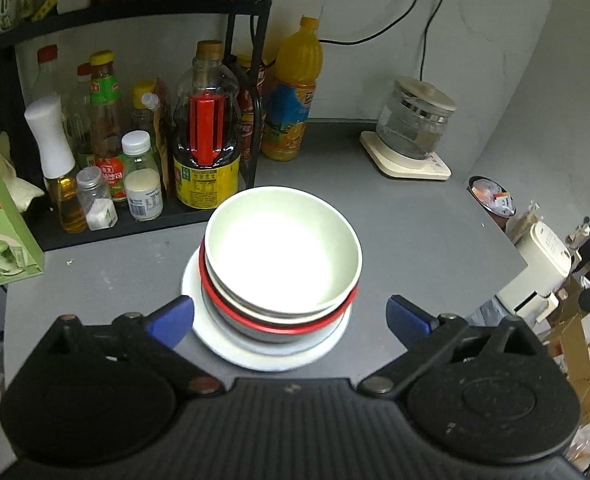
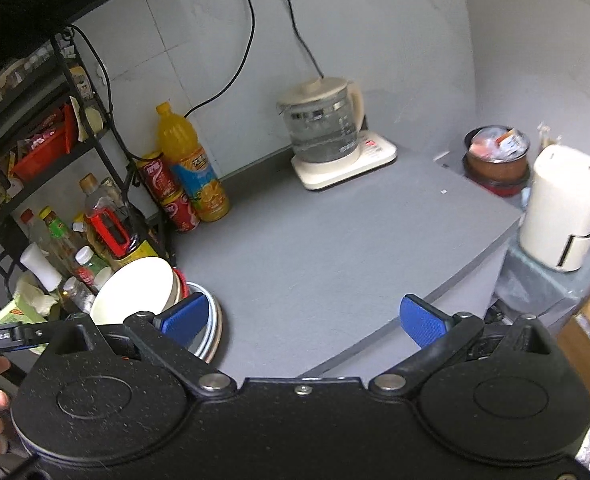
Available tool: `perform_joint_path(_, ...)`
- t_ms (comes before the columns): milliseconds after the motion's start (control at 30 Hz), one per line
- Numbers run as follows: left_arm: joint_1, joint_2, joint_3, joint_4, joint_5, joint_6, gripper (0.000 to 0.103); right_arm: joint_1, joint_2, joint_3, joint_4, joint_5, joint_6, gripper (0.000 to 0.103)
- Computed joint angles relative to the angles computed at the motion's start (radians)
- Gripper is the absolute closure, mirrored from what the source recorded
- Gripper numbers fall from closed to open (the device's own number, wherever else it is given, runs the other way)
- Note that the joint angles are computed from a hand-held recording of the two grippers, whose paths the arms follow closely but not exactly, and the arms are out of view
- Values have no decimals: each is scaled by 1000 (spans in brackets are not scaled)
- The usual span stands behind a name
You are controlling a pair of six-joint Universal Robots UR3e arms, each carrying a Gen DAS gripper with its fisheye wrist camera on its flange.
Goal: Organize plates and bowls
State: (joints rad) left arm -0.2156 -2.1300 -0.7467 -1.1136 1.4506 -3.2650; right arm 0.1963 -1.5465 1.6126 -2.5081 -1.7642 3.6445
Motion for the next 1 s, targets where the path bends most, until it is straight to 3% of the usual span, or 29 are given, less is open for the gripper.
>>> perform_joint_path(233,-5,135,-210,89,-12,30,0,71,-69,30,54,-96,9,0)
perform_joint_path(433,-5,229,-327,112,-29,48,0,110,-97,21,105,-110,6,0)
perform_joint_path(533,-4,259,-358,108,-28,56,0,106,-106,14,127,-69,20,0)
perform_joint_path(1000,-6,328,-445,138,-14,53,0,154,-98,11,153,-93,3,0)
